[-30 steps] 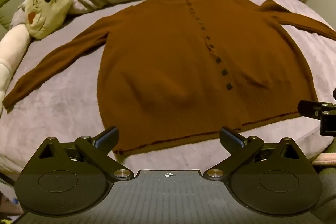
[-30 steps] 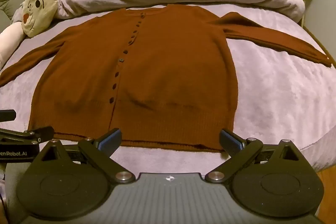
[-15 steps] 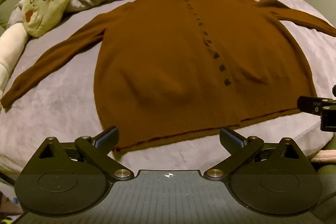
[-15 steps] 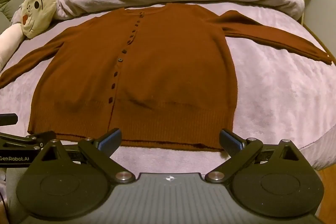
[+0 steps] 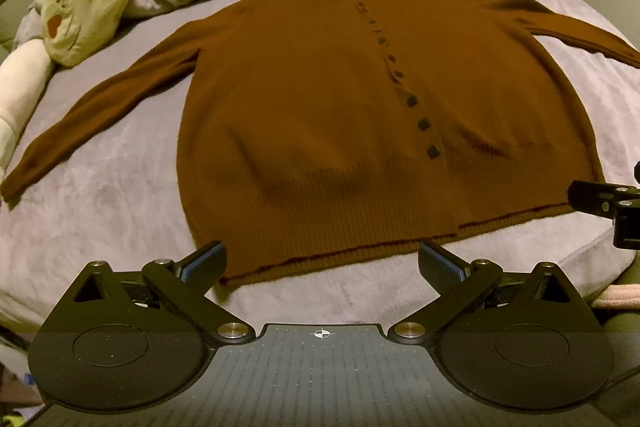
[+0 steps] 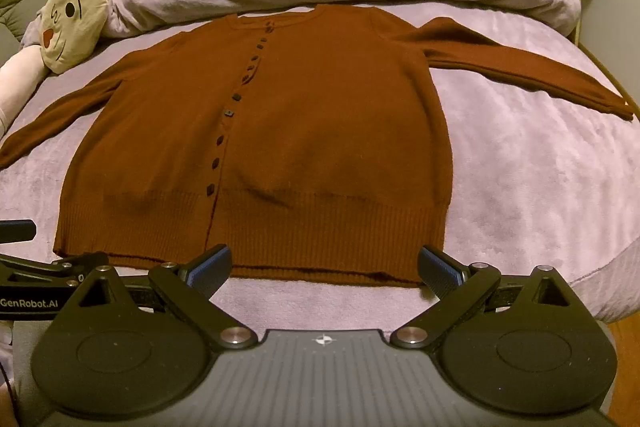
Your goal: Fold small clothes
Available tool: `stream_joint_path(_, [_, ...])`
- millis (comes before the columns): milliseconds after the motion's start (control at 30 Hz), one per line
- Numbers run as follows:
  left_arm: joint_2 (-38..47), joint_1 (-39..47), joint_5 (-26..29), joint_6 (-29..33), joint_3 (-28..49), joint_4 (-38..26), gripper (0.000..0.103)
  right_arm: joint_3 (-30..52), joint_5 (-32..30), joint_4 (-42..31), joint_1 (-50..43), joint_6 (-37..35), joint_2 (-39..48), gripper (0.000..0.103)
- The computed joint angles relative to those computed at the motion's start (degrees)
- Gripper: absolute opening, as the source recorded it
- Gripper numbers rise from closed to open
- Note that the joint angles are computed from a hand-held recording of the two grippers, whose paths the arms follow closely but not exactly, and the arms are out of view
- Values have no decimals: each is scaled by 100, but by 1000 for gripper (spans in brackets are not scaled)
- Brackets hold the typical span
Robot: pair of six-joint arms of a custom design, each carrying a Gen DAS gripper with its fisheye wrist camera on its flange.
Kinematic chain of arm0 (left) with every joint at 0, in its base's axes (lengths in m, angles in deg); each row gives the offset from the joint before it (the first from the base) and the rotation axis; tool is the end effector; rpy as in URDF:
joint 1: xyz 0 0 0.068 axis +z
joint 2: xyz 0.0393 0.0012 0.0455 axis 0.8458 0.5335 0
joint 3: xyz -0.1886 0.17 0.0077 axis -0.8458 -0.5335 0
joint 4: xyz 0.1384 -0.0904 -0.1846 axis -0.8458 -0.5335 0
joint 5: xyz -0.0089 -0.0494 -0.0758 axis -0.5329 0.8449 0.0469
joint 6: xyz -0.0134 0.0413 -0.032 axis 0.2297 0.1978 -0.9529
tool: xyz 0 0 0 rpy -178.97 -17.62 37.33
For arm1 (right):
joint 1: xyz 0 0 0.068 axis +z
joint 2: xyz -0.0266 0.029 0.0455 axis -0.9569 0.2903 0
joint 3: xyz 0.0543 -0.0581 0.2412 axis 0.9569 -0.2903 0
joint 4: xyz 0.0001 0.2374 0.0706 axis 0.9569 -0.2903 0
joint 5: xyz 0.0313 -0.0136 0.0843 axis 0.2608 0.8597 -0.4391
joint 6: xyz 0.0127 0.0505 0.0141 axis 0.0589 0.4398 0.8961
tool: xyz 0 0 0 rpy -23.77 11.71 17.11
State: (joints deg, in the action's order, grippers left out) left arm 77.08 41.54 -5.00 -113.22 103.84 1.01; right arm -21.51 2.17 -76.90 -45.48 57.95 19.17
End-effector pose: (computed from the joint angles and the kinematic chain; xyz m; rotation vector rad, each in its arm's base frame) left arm 0.2299 -0.0527 0.1595 -0.3978 2.5526 0.2528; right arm 0.3050 0.1610 0.1716 -0.5427 2.4672 0.2633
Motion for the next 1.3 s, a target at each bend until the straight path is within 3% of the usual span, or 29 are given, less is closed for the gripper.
stream_joint_path(1300, [96, -7, 247, -278, 217, -228, 103, -146, -69, 111, -86, 23, -148, 99])
